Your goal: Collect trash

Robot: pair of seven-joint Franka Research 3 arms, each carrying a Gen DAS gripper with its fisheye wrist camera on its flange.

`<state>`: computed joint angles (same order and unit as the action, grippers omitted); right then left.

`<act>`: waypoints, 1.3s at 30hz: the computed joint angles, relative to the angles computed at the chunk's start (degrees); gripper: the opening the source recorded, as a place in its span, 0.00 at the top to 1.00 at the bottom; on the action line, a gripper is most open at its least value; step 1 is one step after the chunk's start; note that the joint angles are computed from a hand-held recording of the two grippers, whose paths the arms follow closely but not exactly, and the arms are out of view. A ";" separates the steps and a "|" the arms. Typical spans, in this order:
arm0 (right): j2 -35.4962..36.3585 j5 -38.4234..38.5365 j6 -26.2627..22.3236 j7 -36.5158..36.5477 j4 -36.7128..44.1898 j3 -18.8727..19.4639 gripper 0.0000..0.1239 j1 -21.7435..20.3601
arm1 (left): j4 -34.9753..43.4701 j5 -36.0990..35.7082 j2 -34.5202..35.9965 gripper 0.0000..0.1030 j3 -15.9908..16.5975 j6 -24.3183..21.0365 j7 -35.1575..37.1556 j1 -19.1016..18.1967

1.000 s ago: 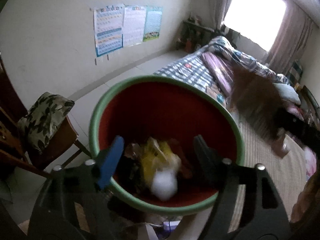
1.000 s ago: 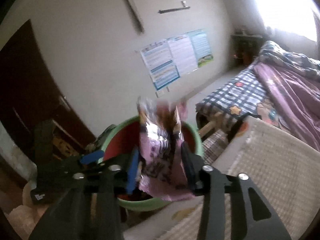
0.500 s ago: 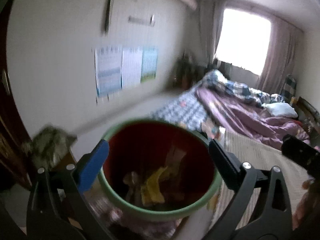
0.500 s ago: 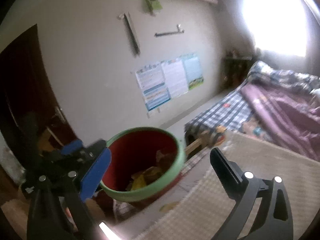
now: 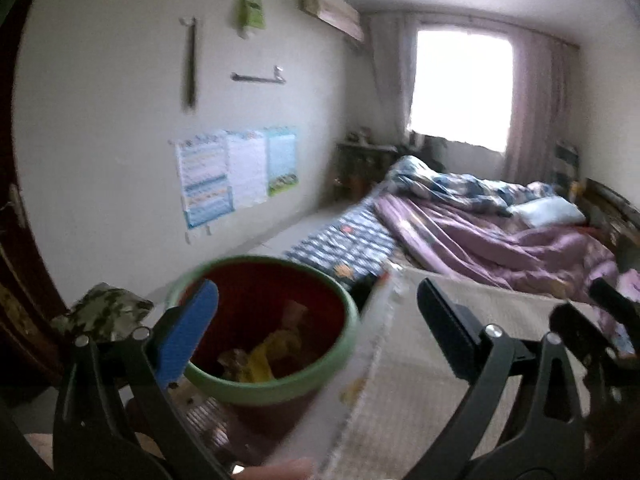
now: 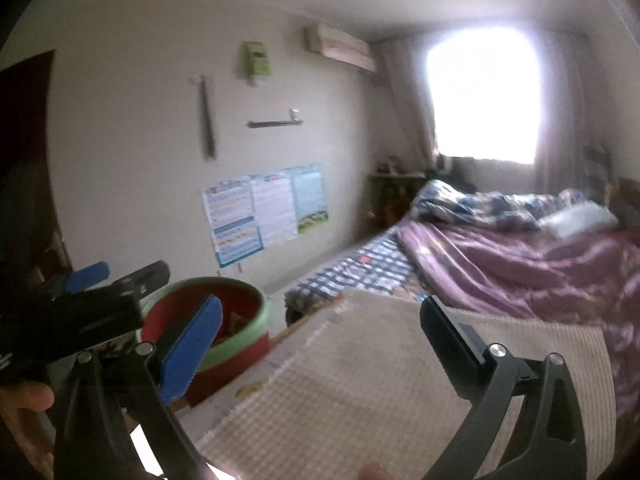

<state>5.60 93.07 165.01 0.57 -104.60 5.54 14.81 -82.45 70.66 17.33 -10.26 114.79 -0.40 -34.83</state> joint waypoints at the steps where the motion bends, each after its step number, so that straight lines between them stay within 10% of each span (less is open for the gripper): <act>1: -0.24 -0.40 0.22 0.81 -0.50 -0.22 0.23 -0.22 | -0.07 -0.49 -0.12 0.05 -0.12 0.53 0.09 0.17; 39: -2.66 -8.64 4.44 10.13 -7.43 -1.51 0.23 -1.10 | 1.28 -9.01 1.31 0.05 0.12 8.46 3.44 0.17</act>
